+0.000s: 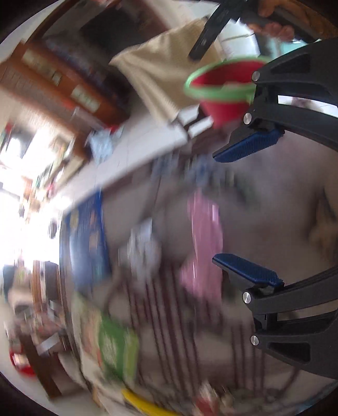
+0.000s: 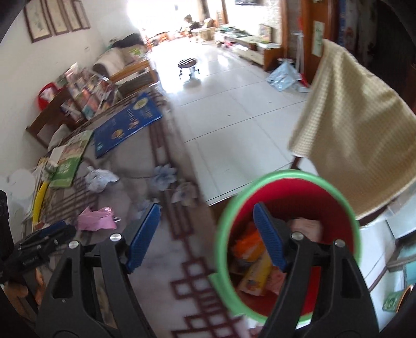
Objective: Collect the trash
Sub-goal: 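Grasp the crumpled paper ball with the left gripper while the right gripper grasps the pink wrapper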
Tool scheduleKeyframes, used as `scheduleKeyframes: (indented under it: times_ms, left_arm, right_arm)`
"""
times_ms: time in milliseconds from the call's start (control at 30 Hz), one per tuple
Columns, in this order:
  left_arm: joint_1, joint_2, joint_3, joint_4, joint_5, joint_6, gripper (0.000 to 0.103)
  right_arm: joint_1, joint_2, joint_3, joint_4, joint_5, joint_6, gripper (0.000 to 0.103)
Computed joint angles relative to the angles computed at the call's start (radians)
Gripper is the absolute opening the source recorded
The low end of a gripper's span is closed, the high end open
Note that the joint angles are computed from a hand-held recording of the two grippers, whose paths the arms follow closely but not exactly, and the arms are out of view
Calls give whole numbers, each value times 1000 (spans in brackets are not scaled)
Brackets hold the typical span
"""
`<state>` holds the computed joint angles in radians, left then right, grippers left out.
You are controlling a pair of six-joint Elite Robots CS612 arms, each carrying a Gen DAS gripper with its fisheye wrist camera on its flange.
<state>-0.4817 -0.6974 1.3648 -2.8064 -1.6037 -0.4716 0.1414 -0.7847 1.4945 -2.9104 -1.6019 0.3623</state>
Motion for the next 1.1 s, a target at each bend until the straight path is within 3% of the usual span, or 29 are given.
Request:
scheduleKeyframes:
  times_ms: [233,300,433,733,867,967,1100]
  left_arm:
    - [109,-44,112,53,219,-224,69]
    - [136,-38,112,74,237,-257,69]
    - [186,-5,84,114,180,-271,70]
    - [211,56,9,141,59,-211,68]
    - [215,67,-2,117,21,-181,48]
    - [211,66,-2,107,38,-159,38]
    - [217,55,12,83,16,-154,33]
  right_arm:
    - [62,75,-133,126,75,-54,77]
    - [80,96,-170,158,90,-64,77]
    - [112,136,-247,234,104,-101,77]
    - [171,218,-422,419,68,-222,83]
    - [184,257,-505,516,32,-289,84]
    - [191,287,-565,587,6,-344,84]
    - [200,340,-666,696,-14,-421,84]
